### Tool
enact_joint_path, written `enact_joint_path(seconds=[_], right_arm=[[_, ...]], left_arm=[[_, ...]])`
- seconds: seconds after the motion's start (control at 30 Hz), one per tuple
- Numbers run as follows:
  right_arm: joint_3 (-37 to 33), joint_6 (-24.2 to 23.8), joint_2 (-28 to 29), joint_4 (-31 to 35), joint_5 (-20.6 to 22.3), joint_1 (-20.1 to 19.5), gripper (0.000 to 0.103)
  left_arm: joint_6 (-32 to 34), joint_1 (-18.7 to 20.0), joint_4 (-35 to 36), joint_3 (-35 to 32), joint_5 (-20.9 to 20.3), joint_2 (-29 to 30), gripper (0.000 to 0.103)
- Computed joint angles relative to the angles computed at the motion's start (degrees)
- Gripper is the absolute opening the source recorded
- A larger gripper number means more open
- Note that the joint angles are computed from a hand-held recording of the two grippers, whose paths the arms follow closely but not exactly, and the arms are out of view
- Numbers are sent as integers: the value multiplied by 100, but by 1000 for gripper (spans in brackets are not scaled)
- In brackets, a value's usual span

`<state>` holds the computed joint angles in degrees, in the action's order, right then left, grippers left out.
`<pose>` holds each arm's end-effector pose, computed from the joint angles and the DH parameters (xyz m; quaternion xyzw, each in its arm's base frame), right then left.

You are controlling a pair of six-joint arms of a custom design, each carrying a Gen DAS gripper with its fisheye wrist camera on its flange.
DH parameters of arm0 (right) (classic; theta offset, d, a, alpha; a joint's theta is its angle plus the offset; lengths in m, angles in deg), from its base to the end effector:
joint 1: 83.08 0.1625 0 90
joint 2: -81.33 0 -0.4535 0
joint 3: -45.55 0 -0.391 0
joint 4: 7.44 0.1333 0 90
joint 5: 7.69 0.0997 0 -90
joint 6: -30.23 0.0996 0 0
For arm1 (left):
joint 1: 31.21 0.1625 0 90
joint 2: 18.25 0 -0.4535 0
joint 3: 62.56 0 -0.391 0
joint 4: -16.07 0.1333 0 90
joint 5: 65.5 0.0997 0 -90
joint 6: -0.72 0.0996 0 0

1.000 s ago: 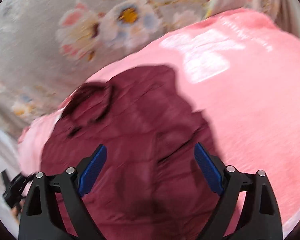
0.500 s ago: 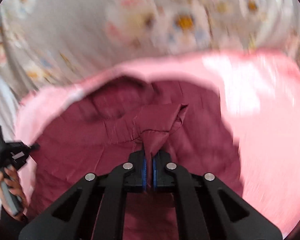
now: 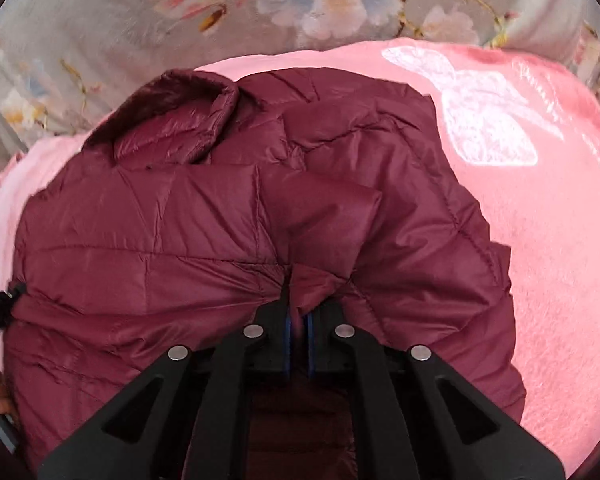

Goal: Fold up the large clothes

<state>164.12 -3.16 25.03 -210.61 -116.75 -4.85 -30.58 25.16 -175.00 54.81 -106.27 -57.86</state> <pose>-0.0175 -0.5781 0.2117 0.0971 -0.8880 0.3339 0.3008 -0.1306 -0.5732 0.0492 -0.0660 0.8919 -0.3739 0.2456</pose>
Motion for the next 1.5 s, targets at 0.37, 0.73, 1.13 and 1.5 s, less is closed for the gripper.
enact_joint_path(seconds=[0.37,0.73,1.13,1.5], right_arm=[[243,198,-760,-221,251,231,25],[-789,-418,445,691,-143,745,25],[-504,-795,706,28,157,467,25],[-519,-581,563,426,252,459,26]], left_arm=[[-331,-844,2070,336,1273,-814,12],[457,-355,2134,-1539,384,450,13],[1729,-414,640,-1448,1442,1358,13],[1605,-452,918,-1403,1456,1260,13]])
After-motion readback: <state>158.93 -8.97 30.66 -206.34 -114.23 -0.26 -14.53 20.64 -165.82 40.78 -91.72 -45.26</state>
